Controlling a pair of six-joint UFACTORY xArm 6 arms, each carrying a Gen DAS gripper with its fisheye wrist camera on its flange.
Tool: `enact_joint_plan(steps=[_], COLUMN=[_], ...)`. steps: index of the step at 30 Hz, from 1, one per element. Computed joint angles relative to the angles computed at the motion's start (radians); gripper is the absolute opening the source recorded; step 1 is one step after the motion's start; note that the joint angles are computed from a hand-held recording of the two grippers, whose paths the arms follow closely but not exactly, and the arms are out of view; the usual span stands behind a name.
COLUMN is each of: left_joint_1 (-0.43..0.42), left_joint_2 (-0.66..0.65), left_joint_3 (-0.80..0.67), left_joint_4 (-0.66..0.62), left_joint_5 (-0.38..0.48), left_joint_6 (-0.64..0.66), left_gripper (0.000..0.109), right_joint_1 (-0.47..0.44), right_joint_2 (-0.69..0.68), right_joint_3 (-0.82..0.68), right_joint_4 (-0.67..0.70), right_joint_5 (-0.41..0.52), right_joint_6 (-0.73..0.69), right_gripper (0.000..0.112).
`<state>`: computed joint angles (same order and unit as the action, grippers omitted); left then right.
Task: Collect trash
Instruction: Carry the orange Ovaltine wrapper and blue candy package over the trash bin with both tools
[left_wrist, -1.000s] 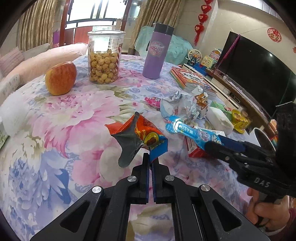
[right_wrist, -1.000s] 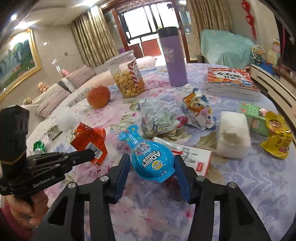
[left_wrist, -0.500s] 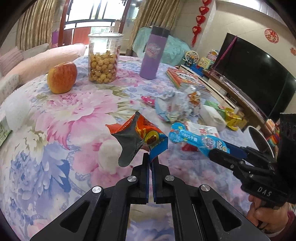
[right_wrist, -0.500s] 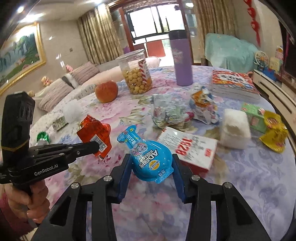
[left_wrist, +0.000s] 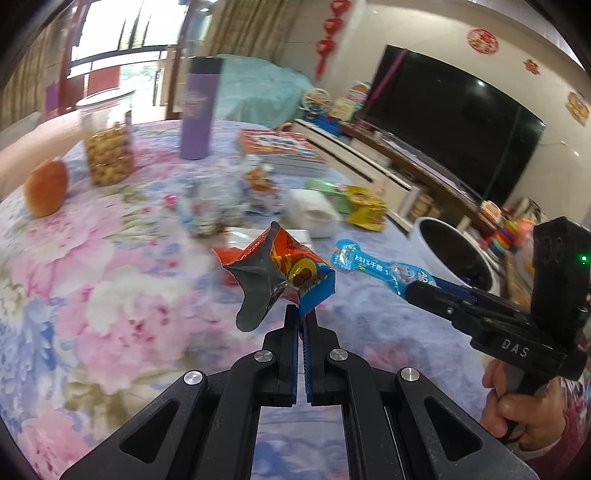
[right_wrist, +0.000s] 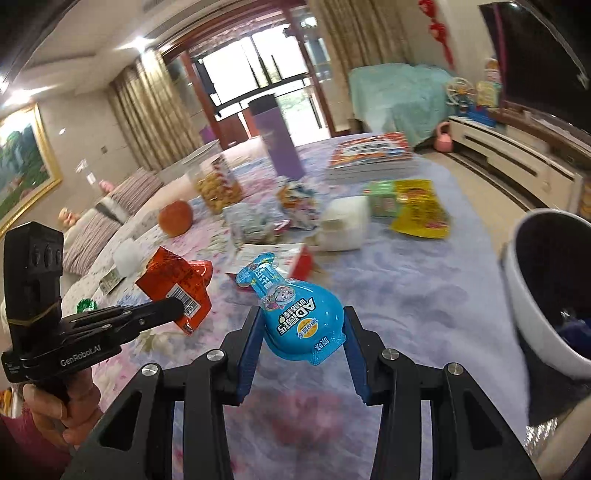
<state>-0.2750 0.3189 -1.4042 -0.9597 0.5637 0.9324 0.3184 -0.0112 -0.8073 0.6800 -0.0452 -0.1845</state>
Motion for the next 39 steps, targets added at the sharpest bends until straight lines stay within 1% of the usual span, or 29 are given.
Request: enact_joint_plan(steps=[2,4,5,8,10,15,18,19,21,24,26,28,34,36,37,38,39], left_joint_1=[-0.01,-0.023,-0.032,-0.049,-0.064,-0.101,-0.123,-0.13,-0.147,-0.161,-0.167,-0.171,-0.177,-0.163,-0.157,-0.155,-0.156], left_joint_2=[-0.005,-0.006,-0.004,0.009,0.014,0.044,0.069,0.073,0.088,0.108,0.122,0.135,0.139,0.133,0.136,0.133,0.131], left_joint_3=[0.001,-0.002,-0.005,-0.025,-0.032,-0.07,-0.101,-0.108,-0.124,-0.148,-0.165,-0.181,-0.183,-0.176,-0.175,-0.167,-0.155], left_joint_4=[-0.003,0.0,0.003,0.014,0.02,0.037,0.045,0.044,0.051,0.052,0.054,0.055,0.069,0.096,0.101,0.108,0.123], left_joint_5=[0.011,0.018,0.022,0.041,0.037,0.042,0.045,0.046,0.043,0.045,0.048,0.055,0.048,0.063,0.064,0.052,0.029], left_joint_6=[0.008,0.01,0.007,0.0,-0.001,-0.016,-0.022,-0.02,-0.021,-0.02,-0.024,-0.032,-0.045,-0.07,-0.073,-0.077,-0.088], left_gripper=[0.001,0.001,0.001,0.001,0.001,0.001,0.001,0.001,0.001,0.001,0.001,0.001,0.0,0.007,0.018,0.032,0.038], right_joint_1=[-0.022,-0.045,-0.06,-0.1,-0.109,-0.178,-0.215,-0.236,-0.262,-0.292,-0.297,-0.311,-0.325,-0.316,-0.31,-0.3,-0.295], right_joint_2=[-0.03,-0.06,-0.078,-0.123,-0.145,-0.206,-0.239,-0.25,-0.27,-0.297,-0.312,-0.327,-0.352,-0.354,-0.354,-0.354,-0.352], right_joint_3=[0.04,0.075,0.098,0.147,0.166,0.23,0.261,0.271,0.288,0.311,0.324,0.337,0.356,0.36,0.359,0.36,0.359], right_joint_4=[-0.069,-0.109,-0.169,-0.23,-0.203,-0.383,-0.451,-0.507,-0.56,-0.576,-0.542,-0.557,-0.546,-0.474,-0.452,-0.411,-0.392], right_joint_5=[-0.01,-0.013,-0.015,-0.021,-0.023,-0.026,-0.022,-0.019,-0.016,-0.012,-0.013,-0.015,-0.011,-0.017,-0.018,-0.021,-0.024], right_joint_6=[0.068,0.108,0.168,0.227,0.205,0.361,0.42,0.467,0.511,0.531,0.506,0.521,0.515,0.457,0.441,0.408,0.391], right_gripper=[0.043,0.043,0.043,0.042,0.042,0.042,0.042,0.042,0.042,0.042,0.042,0.042,0.042,0.042,0.042,0.042,0.042])
